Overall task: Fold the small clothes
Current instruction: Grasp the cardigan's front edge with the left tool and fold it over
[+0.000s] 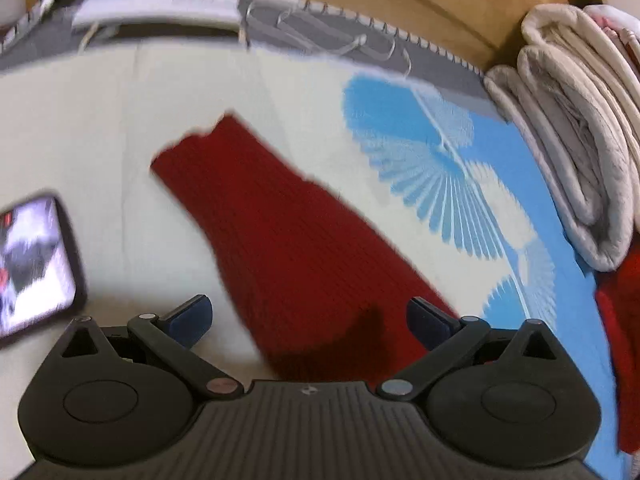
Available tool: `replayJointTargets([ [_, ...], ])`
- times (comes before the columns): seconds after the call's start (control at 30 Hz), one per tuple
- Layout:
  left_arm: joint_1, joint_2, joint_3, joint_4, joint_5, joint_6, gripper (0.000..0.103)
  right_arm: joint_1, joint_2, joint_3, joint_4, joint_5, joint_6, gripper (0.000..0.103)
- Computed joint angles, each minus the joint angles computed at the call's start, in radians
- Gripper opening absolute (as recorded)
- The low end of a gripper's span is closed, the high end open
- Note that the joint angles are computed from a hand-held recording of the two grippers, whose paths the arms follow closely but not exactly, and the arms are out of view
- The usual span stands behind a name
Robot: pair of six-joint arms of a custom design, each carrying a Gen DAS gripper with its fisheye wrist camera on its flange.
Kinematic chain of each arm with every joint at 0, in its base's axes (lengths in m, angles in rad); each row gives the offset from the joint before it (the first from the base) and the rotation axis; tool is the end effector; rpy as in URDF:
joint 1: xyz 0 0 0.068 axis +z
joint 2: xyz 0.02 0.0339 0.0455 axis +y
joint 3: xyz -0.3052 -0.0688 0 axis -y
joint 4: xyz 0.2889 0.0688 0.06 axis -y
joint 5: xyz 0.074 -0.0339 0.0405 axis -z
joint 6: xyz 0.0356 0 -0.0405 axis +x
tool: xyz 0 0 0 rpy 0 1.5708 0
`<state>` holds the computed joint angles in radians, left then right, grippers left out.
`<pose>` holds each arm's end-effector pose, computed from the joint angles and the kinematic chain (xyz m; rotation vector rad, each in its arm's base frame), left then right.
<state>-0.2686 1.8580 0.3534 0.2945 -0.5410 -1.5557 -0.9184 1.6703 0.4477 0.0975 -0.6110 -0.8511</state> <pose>0.2192 -0.0413 0.0241 -1.6009 1.9237 0.0638 0.1679 -0.1861 0.0730 -0.0906 2.4016 0.0586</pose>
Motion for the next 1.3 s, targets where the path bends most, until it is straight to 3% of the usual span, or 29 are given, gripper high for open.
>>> replayJointTargets([
  [0.07,0.016,-0.007,0.025,-0.002,0.014,0.062,0.059,0.003,-0.002,-0.007,0.004,0.008,-0.001,0.102],
  [0.1,0.01,-0.028,0.054,-0.07,-0.002,0.062,0.013,0.002,-0.007,-0.017,0.019,0.009,-0.011,0.102],
  [0.23,-0.116,-0.188,0.112,-0.22,-0.152,0.058,0.014,-0.031,-0.042,-0.04,0.034,-0.024,-0.063,0.102],
  [0.37,-0.337,-0.228,0.303,-0.322,-0.331,0.208,0.014,-0.063,-0.059,-0.013,-0.026,-0.04,-0.077,0.102],
  [0.47,-0.506,-0.138,0.502,-0.29,-0.358,0.355,0.014,-0.075,-0.052,0.032,-0.106,-0.054,-0.063,0.102],
  [0.57,-0.673,0.066,0.764,-0.277,-0.386,0.523,0.014,-0.088,-0.039,0.067,-0.168,-0.057,-0.069,0.102],
  [0.63,-0.745,0.225,0.912,-0.197,-0.303,0.715,0.019,-0.091,-0.021,0.09,-0.189,-0.054,-0.077,0.102],
  [0.67,-0.764,0.294,0.969,-0.167,-0.192,0.791,0.022,-0.093,-0.012,0.102,-0.193,-0.046,-0.077,0.102],
  [0.7,-0.767,0.357,1.023,-0.16,-0.044,0.834,0.032,-0.097,-0.002,0.112,-0.186,-0.038,-0.071,0.102],
  [0.73,-0.765,0.411,1.083,-0.211,0.075,0.827,0.044,-0.104,0.012,0.127,-0.181,-0.03,-0.066,0.102],
  [0.77,-0.768,0.452,1.138,-0.297,0.125,0.784,0.049,-0.108,0.028,0.147,-0.189,-0.019,-0.064,0.102],
  [0.8,-0.777,0.47,1.148,-0.338,0.118,0.729,0.06,-0.113,0.045,0.171,-0.205,-0.006,-0.056,0.102],
  [0.83,-0.786,0.459,1.107,-0.323,0.089,0.701,0.076,-0.123,0.065,0.2,-0.23,-0.002,-0.048,0.102],
  [0.9,-0.809,0.397,0.983,-0.297,-0.004,0.656,0.094,-0.15,0.105,0.264,-0.303,-0.007,-0.044,0.102],
  [1.0,-0.852,0.267,0.794,-0.385,-0.17,0.544,0.102,-0.192,0.154,0.343,-0.377,-0.02,-0.057,0.102],
  [1.07,-0.87,0.206,0.717,-0.564,-0.233,0.392,0.102,-0.214,0.181,0.379,-0.386,-0.015,-0.054,0.102],
  [1.13,-0.889,0.168,0.663,-0.733,-0.218,0.23,0.102,-0.235,0.209,0.416,-0.404,-0.007,-0.058,0.102],
  [1.23,-0.922,0.103,0.512,-0.711,-0.141,0.093,0.103,-0.262,0.273,0.489,-0.473,-0.001,-0.08,0.102],
  [1.3,-0.94,0.07,0.395,-0.556,-0.068,0.072,0.103,-0.278,0.332,0.548,-0.543,0.026,-0.105,0.102],
])
